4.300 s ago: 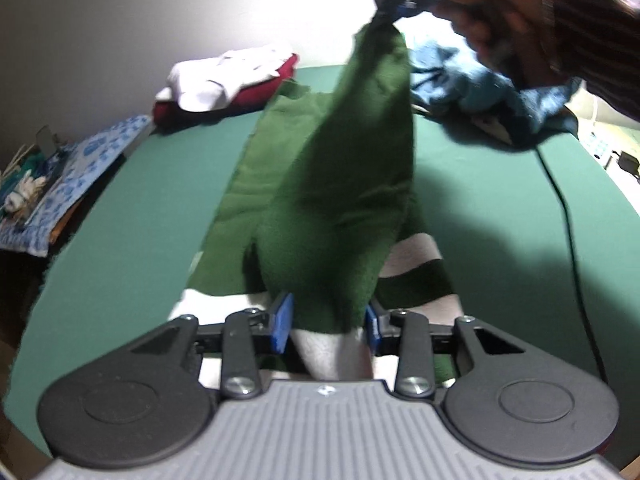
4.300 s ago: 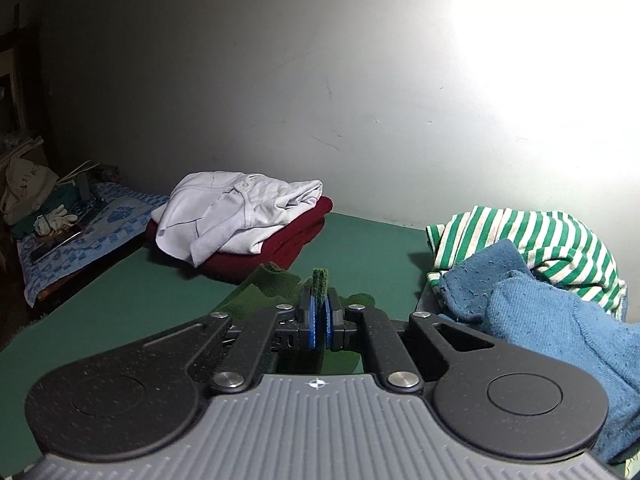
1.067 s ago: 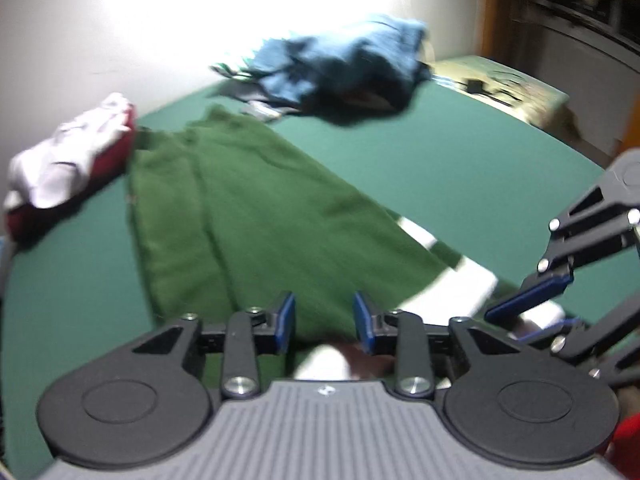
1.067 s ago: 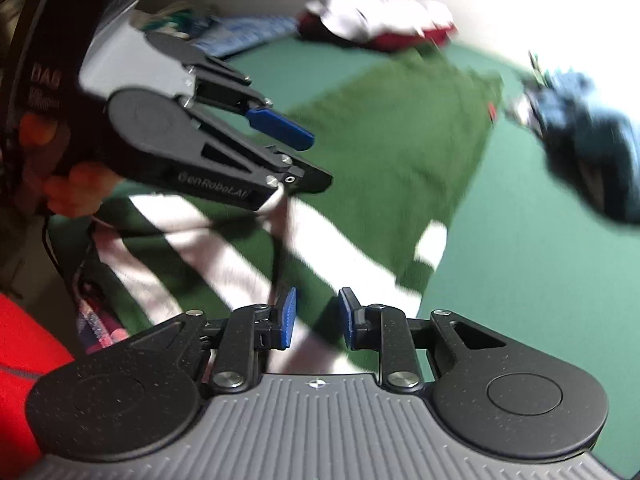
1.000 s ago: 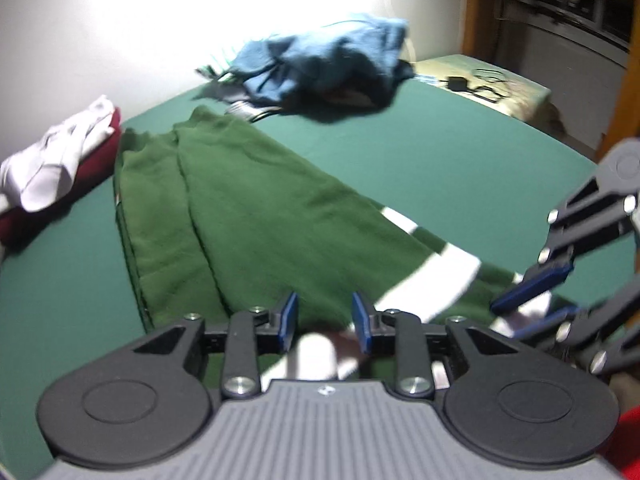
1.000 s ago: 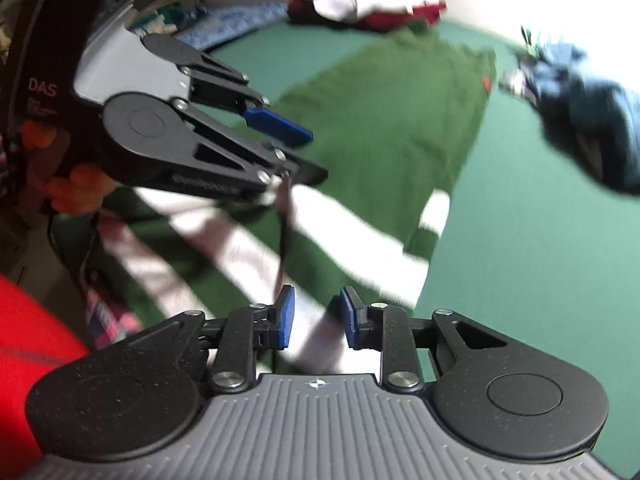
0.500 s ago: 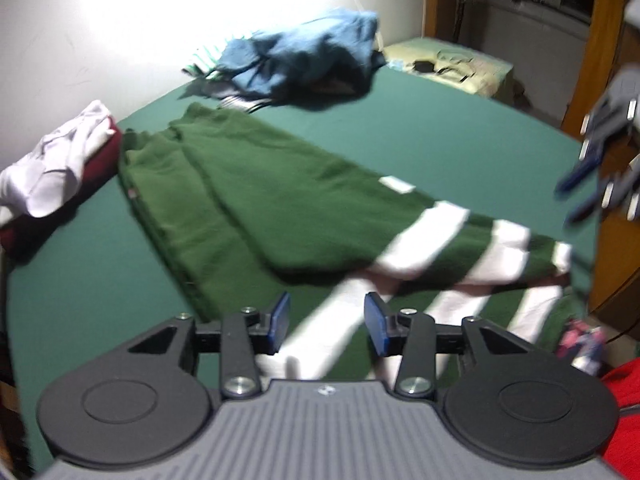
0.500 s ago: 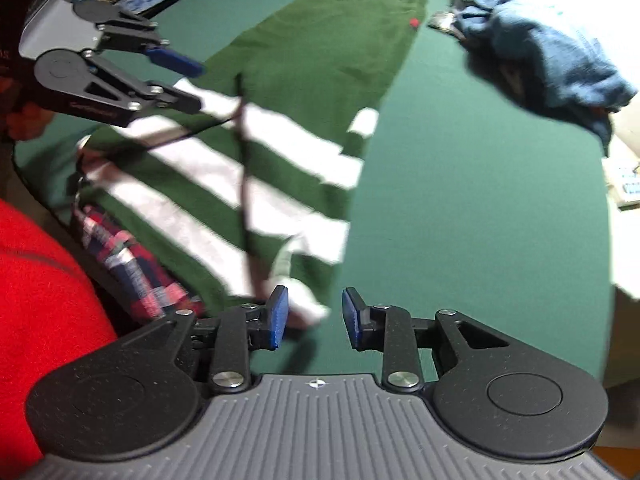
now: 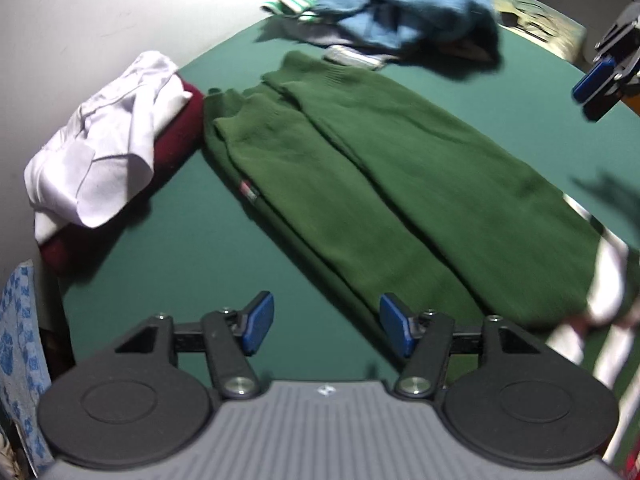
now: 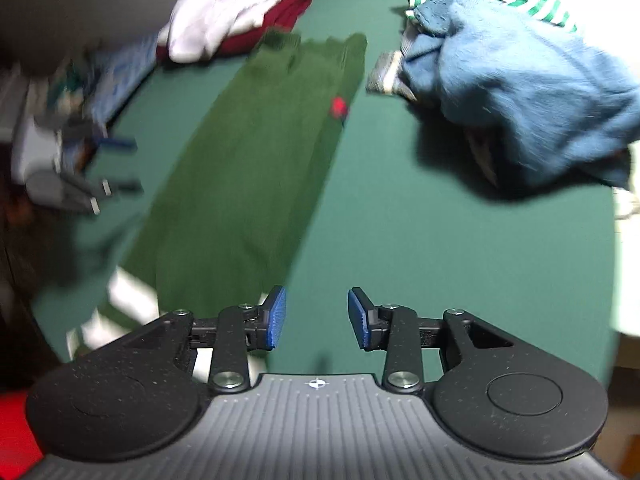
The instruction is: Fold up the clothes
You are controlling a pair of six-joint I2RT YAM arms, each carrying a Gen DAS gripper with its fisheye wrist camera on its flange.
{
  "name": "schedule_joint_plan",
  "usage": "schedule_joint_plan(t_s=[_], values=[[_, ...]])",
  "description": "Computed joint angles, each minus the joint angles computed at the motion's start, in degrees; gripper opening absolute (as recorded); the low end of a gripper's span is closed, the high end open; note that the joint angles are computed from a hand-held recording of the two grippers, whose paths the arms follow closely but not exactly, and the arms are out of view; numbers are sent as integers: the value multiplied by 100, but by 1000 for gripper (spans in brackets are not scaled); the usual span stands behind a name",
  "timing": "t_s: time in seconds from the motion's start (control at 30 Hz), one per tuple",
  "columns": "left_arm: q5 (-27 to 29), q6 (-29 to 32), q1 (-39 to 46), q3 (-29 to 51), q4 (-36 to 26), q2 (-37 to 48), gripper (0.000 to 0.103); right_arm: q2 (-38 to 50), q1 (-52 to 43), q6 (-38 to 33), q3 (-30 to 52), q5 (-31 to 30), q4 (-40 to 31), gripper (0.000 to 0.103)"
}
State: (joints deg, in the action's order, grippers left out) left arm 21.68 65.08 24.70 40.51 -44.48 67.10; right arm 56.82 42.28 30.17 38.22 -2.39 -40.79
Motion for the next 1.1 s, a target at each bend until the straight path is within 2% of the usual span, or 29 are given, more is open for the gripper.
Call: schedule_joint_plan(t_s=[0.1, 0.17, 0.23, 0.3, 0.43, 0.47, 0.57, 0.83, 1.0, 1.1], values=[[-186, -887, -524, 113, 640, 643, 62, 726, -573, -165, -298, -510, 1507, 39], [-296, -1261, -764, 267, 760, 1044, 59, 1468, -892, -240, -172, -985, 1929, 39], [-302, -1329, -849, 365, 699, 1227, 60, 2029, -1070, -417, 79, -1359, 1905, 39], [-182, -1318, -767, 502, 450, 1327, 60, 2206, -1227, -705, 179, -1684, 1758, 39], [311, -1012, -190, 1034, -809, 1813, 60, 1952, -1493, -731, -86, -2259, 1625, 40], [365, -903, -68, 1004, -971, 1803, 61, 1836, -1525, -718, -201, -2380, 1621, 40], [394, -746, 158, 702, -959, 1622, 61, 1517, -1605, -637, -536, -2700, 1652, 40], [903, -1406, 136, 1049, -611, 2223, 63, 1943, -1418, 122, -875, -2425, 2998, 41], [1253, -2075, 2, 1330, -41, 2712, 75, 2349, -1452, 392, -843, -2270, 3821, 40], [1393, -2514, -144, 1488, 359, 2975, 74, 2585, -1504, 676, -916, -2068, 4482, 39]])
